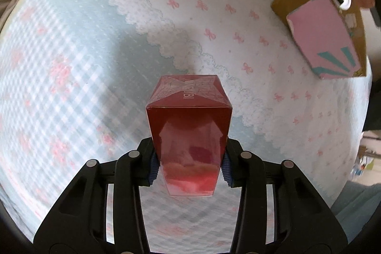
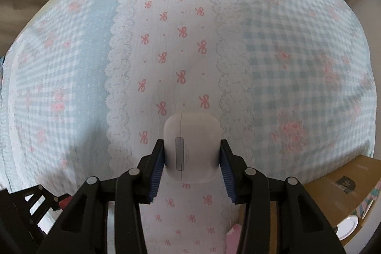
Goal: Organize rigid objects
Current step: 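Carry the red box and white case over the pink box with both tools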
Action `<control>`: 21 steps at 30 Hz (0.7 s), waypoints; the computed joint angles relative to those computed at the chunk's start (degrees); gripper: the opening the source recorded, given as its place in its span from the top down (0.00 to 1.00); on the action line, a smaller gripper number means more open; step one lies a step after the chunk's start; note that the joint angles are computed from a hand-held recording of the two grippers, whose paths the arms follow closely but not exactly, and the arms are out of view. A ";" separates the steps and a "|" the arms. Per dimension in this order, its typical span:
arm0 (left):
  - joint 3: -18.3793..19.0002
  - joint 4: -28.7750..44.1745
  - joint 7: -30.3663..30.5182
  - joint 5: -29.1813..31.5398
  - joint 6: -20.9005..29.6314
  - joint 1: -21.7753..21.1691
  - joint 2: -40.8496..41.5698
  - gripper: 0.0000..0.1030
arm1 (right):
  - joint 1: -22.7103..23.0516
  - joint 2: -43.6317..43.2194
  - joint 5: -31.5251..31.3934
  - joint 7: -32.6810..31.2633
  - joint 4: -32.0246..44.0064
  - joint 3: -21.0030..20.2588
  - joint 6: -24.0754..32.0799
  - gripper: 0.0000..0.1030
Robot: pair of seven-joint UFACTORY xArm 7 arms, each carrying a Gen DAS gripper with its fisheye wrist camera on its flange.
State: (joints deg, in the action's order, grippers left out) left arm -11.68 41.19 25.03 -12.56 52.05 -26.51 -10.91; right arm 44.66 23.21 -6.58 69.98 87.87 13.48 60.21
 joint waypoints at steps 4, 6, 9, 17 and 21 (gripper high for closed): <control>0.83 -2.22 -0.18 -2.25 1.00 -0.26 -5.52 0.63 | 0.86 -3.66 -0.59 1.58 -0.97 0.63 1.90 0.60; 1.25 -1.80 -0.56 -2.97 2.84 -0.38 -8.21 0.63 | 1.61 -4.90 -1.30 3.02 -0.41 1.05 3.15 0.60; 2.15 -0.84 -1.08 -3.92 5.88 -0.34 -12.19 0.63 | 2.13 -8.24 -1.71 5.01 -1.55 1.86 4.06 0.60; -0.02 6.43 -7.71 -6.93 12.47 -1.89 -17.16 0.63 | 0.81 -17.90 -2.02 8.47 -4.75 4.62 4.62 0.60; -0.98 11.26 -9.96 -8.86 13.07 -3.68 -15.98 0.63 | -0.05 -23.61 -1.22 10.02 -6.19 6.49 6.96 0.60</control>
State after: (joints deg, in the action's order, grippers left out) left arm -12.67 52.45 15.07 -21.42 65.13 -30.19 -26.88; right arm 44.62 -0.40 -7.79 80.00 81.68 19.97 67.17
